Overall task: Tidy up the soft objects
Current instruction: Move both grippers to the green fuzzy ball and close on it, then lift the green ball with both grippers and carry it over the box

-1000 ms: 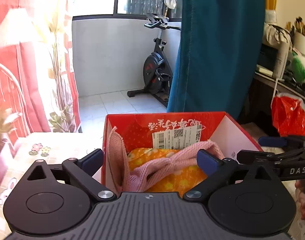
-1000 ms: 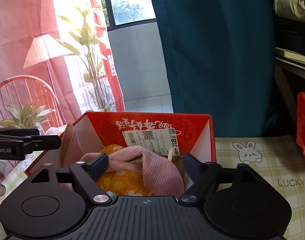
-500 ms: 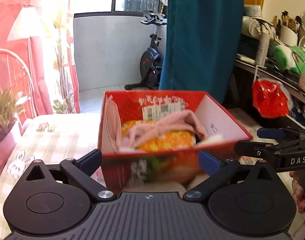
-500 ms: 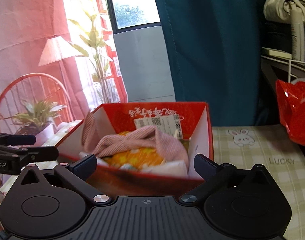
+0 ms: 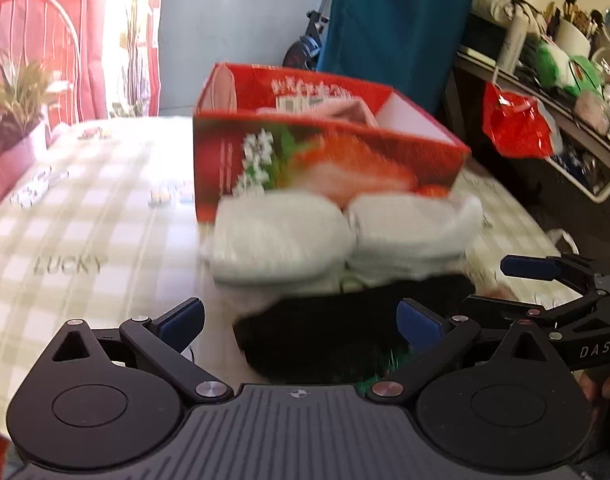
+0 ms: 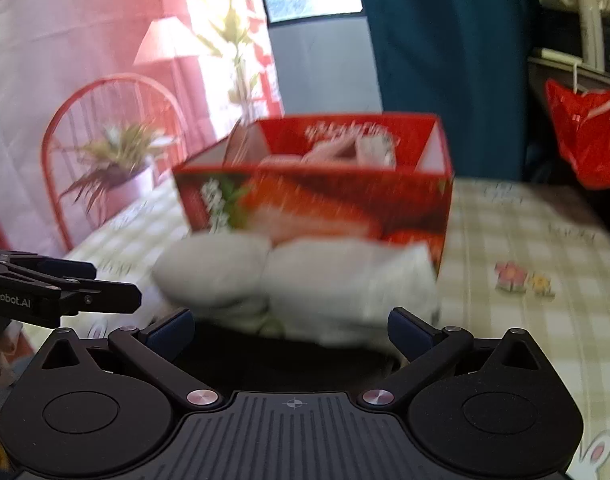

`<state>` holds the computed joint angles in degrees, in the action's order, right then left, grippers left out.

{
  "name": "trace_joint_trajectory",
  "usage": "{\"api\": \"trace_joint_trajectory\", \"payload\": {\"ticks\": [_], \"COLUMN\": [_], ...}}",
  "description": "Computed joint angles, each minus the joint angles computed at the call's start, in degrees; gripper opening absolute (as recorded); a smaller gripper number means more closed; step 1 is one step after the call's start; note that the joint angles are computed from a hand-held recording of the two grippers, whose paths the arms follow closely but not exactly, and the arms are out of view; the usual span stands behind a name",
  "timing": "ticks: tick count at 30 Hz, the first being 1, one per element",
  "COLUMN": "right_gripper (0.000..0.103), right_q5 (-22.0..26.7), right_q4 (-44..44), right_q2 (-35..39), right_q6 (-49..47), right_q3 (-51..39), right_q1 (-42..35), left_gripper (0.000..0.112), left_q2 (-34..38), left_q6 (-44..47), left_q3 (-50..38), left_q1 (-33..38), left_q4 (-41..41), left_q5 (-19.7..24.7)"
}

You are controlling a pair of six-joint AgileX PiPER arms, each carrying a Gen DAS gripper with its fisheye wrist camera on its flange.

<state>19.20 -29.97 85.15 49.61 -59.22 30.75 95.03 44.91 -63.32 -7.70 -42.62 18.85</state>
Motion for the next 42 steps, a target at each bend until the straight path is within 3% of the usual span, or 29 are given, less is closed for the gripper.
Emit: {"api": "trace_joint_trajectory", "payload": {"ticks": [6, 10, 17, 21, 27, 31, 36, 42], "right_gripper": [0.093, 0.087, 0.052, 0.043, 0.042, 0.043, 0.045, 0.049], "right_q5": [1.1, 2.0, 3.4, 4.7, 2.6, 1.1, 2.2, 3.6], "right_q4": [6.7, 12.4, 34.4, 44.8, 45.4, 38.7, 39.2, 38.8], "right_q2": [-1.9, -1.6, 0.3, 2.3, 4.1, 4.9, 3.8, 4.0], "right_q6": [-7.5, -15.2, -38.6, -48.8, -50.0, -45.2, -44.6, -43.0], "right_q3": [3.6, 2.6, 1.3, 0.3, -0.3, -0.8, -0.3, -0.7], "right_q1": [3.1, 3.9, 1.5, 0.1, -0.3, 1.5, 1.4, 1.6], "left_gripper": [0.102, 0.099, 0.069, 0.067, 0.056, 0.053, 0.052, 0.048], "left_q2": [-0.6, -0.1, 3.0, 3.8, 5.8, 8.1, 9.6, 12.0], "left_q6": [8.9, 11.3, 15.6, 18.9, 18.8, 19.2, 22.5, 23.2], "left_q3": [4.1, 4.1, 2.5, 2.1, 0.6, -1.7, -3.2, -5.4], "left_q1": [0.8, 0.5, 2.7, 2.7, 2.3, 3.0, 3.2, 2.2], "left_q4": [-8.7, -10.1, -14.8, -17.3, -17.4, -18.8, -22.7, -22.1], "left_q5": [1.2, 1.9, 8.3, 10.6, 11.9, 14.1, 17.1, 19.2]}}
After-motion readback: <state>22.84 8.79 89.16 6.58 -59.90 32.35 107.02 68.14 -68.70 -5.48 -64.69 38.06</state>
